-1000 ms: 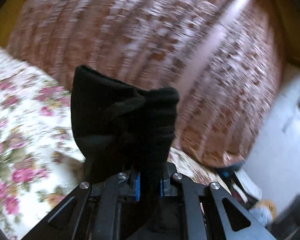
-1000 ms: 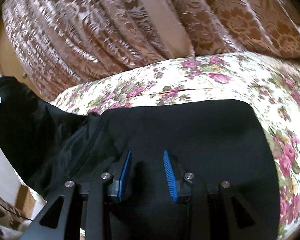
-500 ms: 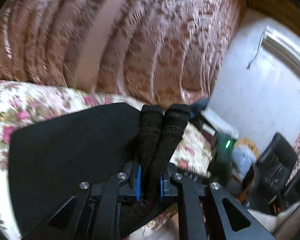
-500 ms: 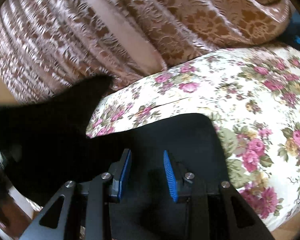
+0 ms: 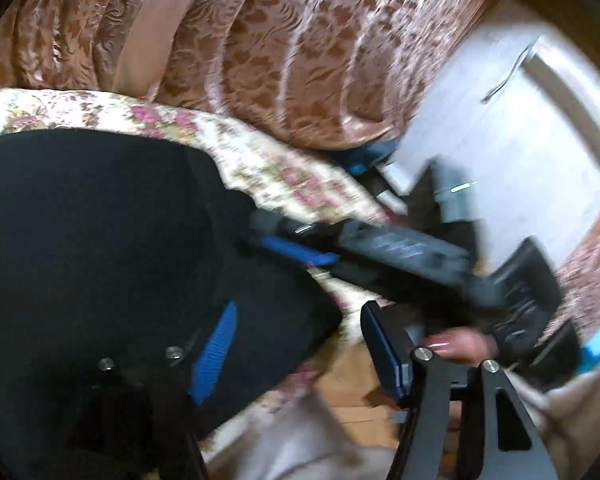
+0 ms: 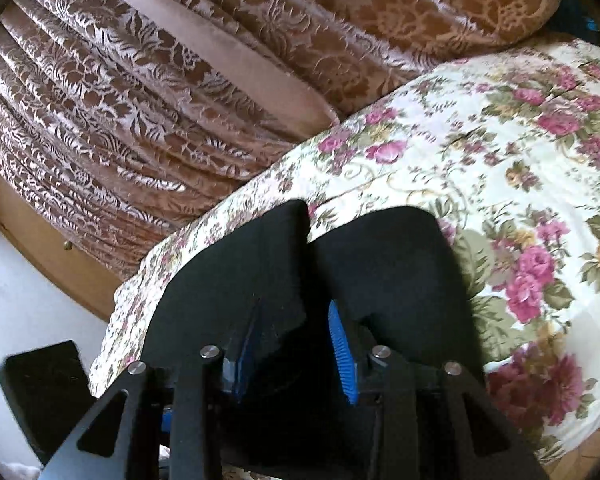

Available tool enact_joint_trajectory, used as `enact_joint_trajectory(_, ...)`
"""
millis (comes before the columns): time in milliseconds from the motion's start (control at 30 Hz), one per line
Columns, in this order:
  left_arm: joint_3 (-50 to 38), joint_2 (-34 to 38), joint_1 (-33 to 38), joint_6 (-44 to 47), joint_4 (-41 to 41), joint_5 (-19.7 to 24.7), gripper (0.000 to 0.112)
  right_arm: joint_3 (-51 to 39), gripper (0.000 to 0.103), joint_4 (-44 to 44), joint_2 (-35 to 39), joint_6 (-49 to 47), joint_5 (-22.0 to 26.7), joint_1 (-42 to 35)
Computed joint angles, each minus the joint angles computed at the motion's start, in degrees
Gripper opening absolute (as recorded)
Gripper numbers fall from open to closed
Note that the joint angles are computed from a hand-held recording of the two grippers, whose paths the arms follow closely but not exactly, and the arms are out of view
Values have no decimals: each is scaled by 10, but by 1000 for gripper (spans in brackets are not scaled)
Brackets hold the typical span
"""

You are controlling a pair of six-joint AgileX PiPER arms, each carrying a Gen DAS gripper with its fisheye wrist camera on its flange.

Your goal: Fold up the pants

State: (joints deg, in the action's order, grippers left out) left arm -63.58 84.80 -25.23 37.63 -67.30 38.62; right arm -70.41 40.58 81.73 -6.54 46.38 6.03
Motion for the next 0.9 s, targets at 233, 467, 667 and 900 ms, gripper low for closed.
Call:
enact_joint_trajectory(233, 51, -87, 84, -79, 50, -57, 66, -35, 36, 6, 55, 0, 44, -3)
enact_joint_trajectory(467, 98, -105, 258, -137, 53, -17, 66, -82, 36, -11, 95, -17, 91, 5)
enact_joint_trajectory(667, 141, -98, 284, -132, 59, 2, 66, -100, 40, 27, 128, -57, 115, 8)
enact_joint_trajectory(900, 129, -107, 185, -214, 156, -57, 67, -51, 14, 132, 90, -134, 85, 2)
